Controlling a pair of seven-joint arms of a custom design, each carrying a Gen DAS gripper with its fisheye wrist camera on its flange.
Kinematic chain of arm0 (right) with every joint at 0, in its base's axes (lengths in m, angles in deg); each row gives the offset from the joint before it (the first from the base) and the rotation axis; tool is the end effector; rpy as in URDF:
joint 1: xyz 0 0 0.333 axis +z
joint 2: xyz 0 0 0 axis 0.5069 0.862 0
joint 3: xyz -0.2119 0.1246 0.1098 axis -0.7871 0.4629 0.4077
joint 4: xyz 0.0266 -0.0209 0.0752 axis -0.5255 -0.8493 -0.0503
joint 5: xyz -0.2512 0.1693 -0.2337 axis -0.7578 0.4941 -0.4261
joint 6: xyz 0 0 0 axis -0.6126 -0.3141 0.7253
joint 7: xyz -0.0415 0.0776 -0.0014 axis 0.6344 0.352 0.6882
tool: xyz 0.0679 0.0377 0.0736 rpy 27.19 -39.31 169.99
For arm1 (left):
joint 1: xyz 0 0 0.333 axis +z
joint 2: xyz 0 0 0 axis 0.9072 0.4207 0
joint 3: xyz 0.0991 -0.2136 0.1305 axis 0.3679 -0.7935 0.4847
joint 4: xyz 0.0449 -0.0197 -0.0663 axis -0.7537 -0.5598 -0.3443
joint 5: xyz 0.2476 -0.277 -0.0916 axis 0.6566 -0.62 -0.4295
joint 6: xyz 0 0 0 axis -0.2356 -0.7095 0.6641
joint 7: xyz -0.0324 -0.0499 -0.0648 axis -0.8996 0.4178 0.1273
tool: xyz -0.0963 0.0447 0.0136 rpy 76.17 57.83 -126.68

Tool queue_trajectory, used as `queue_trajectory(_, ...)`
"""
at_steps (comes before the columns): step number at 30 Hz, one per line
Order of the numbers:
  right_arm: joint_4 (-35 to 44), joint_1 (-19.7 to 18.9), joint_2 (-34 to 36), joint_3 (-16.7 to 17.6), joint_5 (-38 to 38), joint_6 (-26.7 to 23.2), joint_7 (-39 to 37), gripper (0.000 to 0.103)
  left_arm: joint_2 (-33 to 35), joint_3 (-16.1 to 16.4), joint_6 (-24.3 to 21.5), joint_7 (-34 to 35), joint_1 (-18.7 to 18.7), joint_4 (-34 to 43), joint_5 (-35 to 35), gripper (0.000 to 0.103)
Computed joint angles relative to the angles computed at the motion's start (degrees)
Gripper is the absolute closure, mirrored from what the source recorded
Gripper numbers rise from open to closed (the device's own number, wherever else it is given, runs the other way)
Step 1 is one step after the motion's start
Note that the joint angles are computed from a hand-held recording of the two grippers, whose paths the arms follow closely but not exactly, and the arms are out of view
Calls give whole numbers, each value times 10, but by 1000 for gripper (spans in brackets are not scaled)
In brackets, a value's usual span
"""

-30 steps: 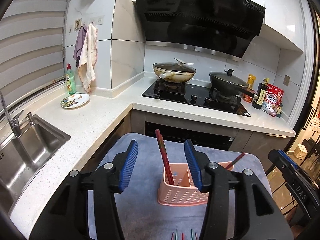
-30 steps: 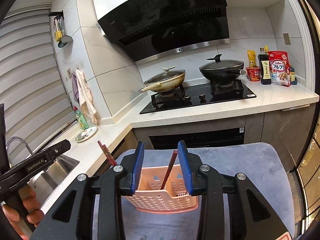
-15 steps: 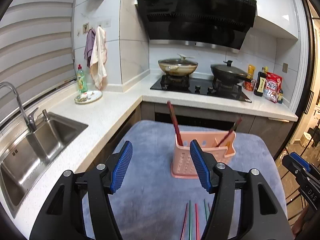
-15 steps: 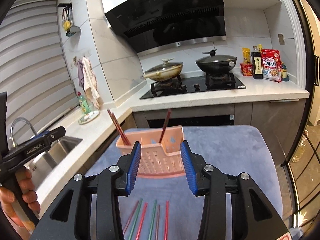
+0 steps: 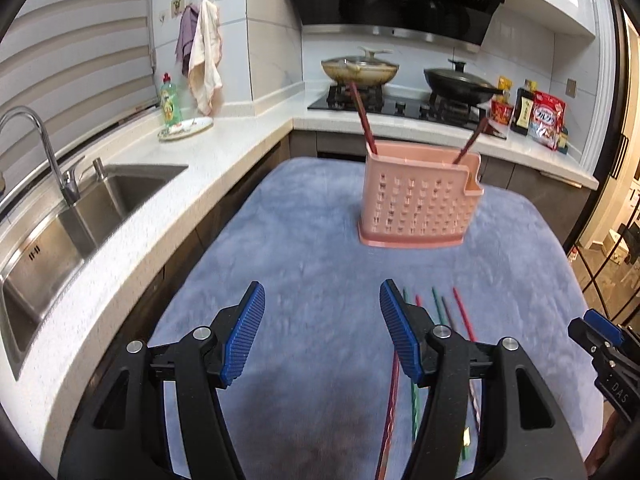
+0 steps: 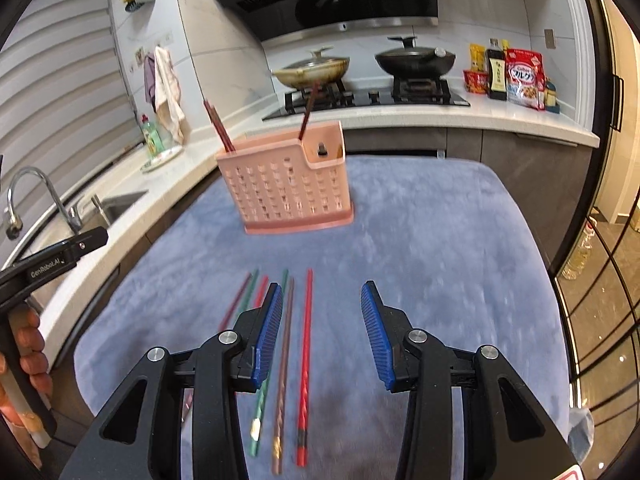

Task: Organize utensils
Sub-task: 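Withdraw both open tools back toward the remaining chopsticks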

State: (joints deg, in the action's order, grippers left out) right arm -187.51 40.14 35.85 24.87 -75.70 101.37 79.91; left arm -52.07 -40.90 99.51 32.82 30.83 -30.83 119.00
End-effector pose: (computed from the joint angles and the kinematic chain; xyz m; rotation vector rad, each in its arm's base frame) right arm 0.3810 0.2654 0.5381 -1.5974 1.7371 -0.6149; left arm 0.4220 -0.4716 0.5752 -1.6595 1.7353 -0.8052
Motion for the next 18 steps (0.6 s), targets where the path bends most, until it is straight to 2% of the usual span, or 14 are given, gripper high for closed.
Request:
queue_trajectory(9, -54, 54, -3, -7, 46, -20, -9, 63, -20, -13, 2, -6, 7, -69, -58, 46)
queue_trajectory(18, -67, 73, 13, -6, 58, -19, -13, 64, -27, -22, 4, -3, 7, -106, -93, 46)
